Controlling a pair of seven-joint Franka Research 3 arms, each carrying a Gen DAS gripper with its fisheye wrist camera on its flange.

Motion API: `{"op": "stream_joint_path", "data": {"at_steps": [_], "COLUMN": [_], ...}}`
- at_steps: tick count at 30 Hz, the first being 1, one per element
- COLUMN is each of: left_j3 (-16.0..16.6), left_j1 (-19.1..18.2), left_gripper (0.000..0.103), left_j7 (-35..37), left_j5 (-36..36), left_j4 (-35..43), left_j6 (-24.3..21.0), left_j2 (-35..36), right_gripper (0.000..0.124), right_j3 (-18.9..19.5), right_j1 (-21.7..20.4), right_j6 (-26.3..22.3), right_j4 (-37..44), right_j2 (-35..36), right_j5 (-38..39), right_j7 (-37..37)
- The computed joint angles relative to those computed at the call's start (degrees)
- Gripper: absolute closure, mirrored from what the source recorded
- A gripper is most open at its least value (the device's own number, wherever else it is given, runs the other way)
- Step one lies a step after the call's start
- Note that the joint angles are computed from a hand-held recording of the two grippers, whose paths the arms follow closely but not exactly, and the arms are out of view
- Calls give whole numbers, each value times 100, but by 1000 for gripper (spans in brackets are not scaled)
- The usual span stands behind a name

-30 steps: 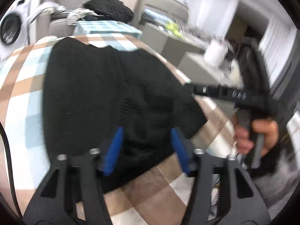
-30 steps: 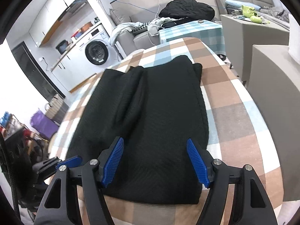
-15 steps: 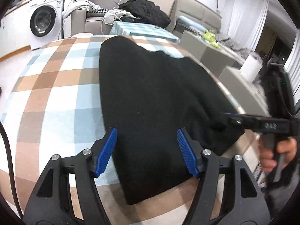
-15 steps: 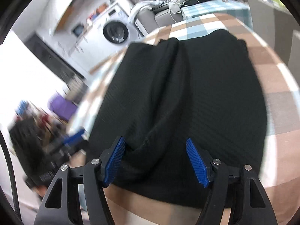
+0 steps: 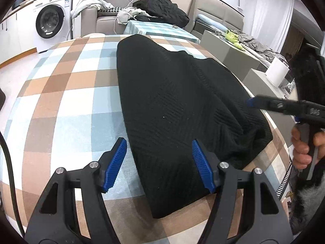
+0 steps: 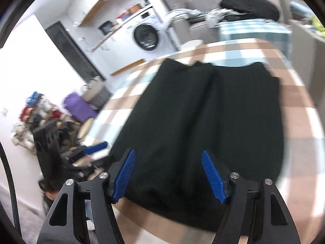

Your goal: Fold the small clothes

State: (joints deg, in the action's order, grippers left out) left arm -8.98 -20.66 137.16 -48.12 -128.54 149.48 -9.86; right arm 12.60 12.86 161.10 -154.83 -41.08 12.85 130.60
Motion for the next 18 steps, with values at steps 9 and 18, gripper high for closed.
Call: {"op": "stream_joint_path", "data": {"at_steps": [9,18], "left_j3": [68,-29], "left_j1": [-16,-25], "left_gripper": [39,39], "left_j7": [30,-7], "left_j5": [-13,324], "left_j4": [-94,-48], "left_j6": [-203,-307], "left_j2": [-126,-69], "right_gripper": [115,115], "right_j3": [-887,-177], "right_j1": [1062,378], "right_j6": [377,618], "right_j4": [-68,-261], "right_j2": [634,73], "right_j5": [1214,1071], "right_j7": [-1199,-742]}}
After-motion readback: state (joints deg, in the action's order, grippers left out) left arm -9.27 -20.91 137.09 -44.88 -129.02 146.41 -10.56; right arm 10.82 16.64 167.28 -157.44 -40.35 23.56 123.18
